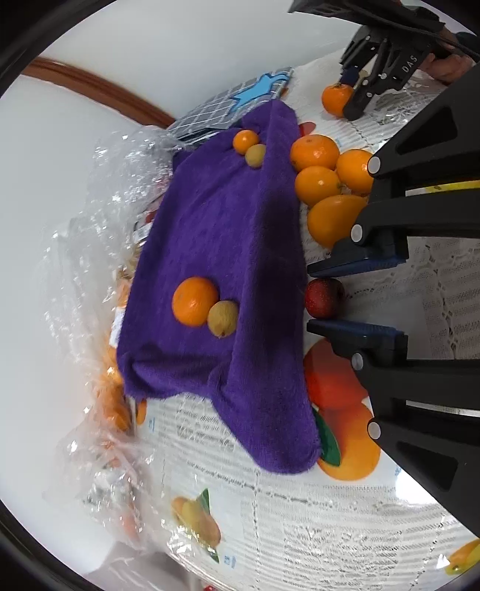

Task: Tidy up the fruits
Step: 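Grasp a large orange with the right gripper while the left gripper grasps a small red fruit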

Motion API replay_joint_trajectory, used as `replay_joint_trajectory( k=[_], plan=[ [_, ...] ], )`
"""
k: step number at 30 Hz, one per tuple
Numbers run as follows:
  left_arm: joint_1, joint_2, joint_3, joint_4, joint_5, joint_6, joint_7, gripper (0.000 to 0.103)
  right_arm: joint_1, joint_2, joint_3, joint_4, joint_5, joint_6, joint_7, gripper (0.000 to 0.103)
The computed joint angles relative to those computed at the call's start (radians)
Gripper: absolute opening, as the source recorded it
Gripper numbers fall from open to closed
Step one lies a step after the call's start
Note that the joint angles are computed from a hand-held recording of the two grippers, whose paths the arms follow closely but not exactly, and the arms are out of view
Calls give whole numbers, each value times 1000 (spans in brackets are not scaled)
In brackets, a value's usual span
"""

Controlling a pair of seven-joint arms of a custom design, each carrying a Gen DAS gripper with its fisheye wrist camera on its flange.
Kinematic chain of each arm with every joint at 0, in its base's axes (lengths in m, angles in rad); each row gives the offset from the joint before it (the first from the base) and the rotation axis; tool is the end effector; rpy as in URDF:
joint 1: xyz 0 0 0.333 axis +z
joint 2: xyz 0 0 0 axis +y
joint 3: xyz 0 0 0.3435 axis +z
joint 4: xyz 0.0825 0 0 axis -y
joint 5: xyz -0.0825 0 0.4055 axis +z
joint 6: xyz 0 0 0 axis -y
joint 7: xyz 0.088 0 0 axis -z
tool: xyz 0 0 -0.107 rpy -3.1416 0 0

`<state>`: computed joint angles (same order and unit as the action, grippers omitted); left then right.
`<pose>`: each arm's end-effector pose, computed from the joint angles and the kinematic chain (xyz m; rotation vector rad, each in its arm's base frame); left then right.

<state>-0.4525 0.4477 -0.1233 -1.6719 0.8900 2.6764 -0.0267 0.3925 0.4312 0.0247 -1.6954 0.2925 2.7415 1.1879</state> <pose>0.6127 -0.4104 0.4151 -2.1493 1.4979 -0.9165 0.6815 0.2867 0.4286 -2.2225 1.2288 -0.3649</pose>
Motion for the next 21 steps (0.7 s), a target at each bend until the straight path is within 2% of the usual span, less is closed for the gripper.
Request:
replay_joint_trajectory(
  k=[3, 6, 10, 14, 21],
  plan=[
    [-35, -26, 45, -25, 107, 18, -123, 22, -4, -2, 4, -3, 7, 5, -6, 42],
    [-47, -37, 54, -27, 196, 6, -200, 22, -13, -4, 12, -7, 26, 11, -14, 42],
    [-31, -54, 52, -47, 279, 44, -306, 22, -27, -10, 26, -14, 63, 19, -28, 42],
    [-15, -65, 38, -60, 307, 37, -352, 22, -37, -17, 32, -25, 101, 41, -30, 42],
    [-6, -63, 21, -54, 321, 29, -346, 22, -52, -16, 34, -19, 142, 34, -4, 42]
  ],
)
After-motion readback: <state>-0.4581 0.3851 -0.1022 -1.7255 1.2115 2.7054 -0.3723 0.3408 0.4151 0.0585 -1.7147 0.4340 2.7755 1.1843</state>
